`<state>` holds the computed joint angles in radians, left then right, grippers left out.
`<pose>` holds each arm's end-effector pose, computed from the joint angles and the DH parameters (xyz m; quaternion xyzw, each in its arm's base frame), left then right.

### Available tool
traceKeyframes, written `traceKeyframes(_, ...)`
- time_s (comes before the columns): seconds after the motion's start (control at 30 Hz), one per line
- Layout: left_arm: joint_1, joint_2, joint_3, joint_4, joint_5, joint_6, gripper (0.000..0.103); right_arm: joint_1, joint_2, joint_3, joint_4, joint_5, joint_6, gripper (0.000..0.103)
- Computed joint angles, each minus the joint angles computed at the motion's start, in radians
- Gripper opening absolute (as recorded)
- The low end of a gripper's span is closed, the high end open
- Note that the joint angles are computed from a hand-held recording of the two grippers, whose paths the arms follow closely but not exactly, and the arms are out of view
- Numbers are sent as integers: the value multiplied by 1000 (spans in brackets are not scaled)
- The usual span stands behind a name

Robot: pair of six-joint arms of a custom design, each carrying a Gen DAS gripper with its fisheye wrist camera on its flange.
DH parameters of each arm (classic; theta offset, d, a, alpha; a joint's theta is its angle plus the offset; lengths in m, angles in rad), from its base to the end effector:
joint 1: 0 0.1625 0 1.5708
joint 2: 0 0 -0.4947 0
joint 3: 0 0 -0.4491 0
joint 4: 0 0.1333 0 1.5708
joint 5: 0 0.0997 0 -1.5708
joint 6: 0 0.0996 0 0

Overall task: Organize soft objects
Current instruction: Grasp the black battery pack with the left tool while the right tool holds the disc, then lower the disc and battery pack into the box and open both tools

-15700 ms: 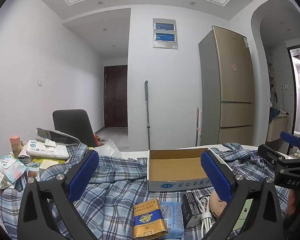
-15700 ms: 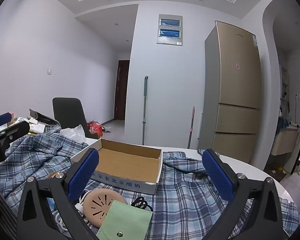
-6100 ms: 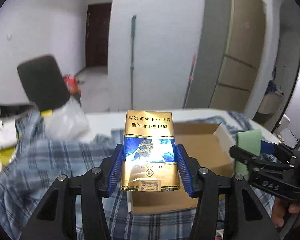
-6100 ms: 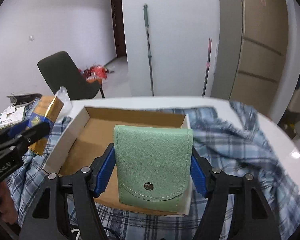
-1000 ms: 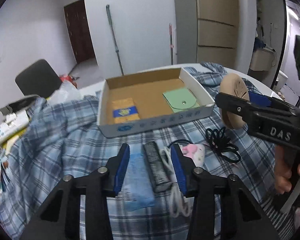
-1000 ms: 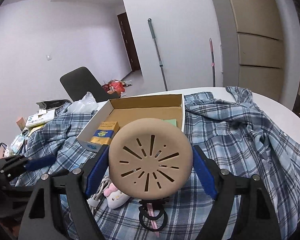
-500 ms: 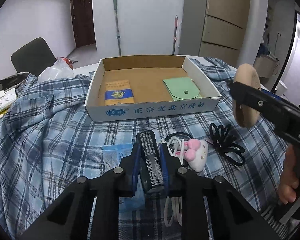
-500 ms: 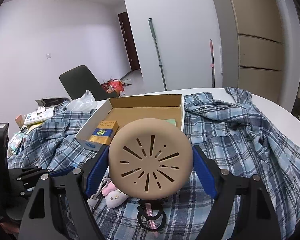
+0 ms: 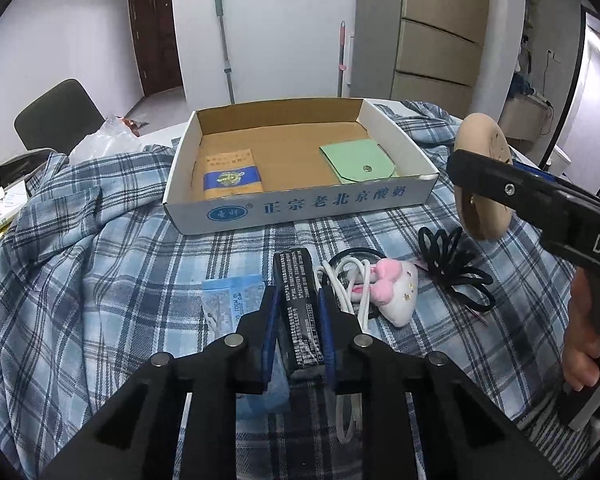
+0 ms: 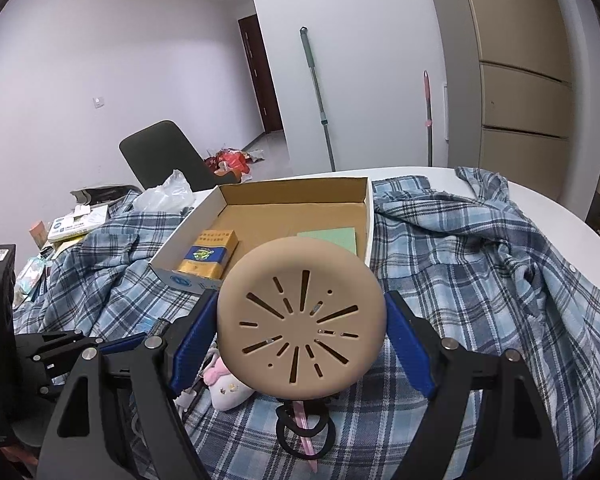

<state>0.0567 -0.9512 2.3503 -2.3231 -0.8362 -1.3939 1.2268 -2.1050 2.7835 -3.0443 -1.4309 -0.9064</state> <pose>-0.3870 -0.2224 0.0037 0.1671 0.8765 -0.3036 0.3343 0.0583 -0.2737 0.3085 0.2812 -0.8761 0.3508 0.1738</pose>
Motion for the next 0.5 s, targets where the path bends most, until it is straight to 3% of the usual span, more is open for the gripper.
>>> traceKeyframes(0.13,-34,-13,10,27,53,-41,17,-12,-23,6,6,25,-15,80)
traceKeyframes(0.33,-159,-42,42,91,279,-138,17,-21,-80,30,28,76,-75,80)
traceKeyframes(0.5,-194,-75,70,129,378,-212,17,-60,-137,47,34,152,-111,80)
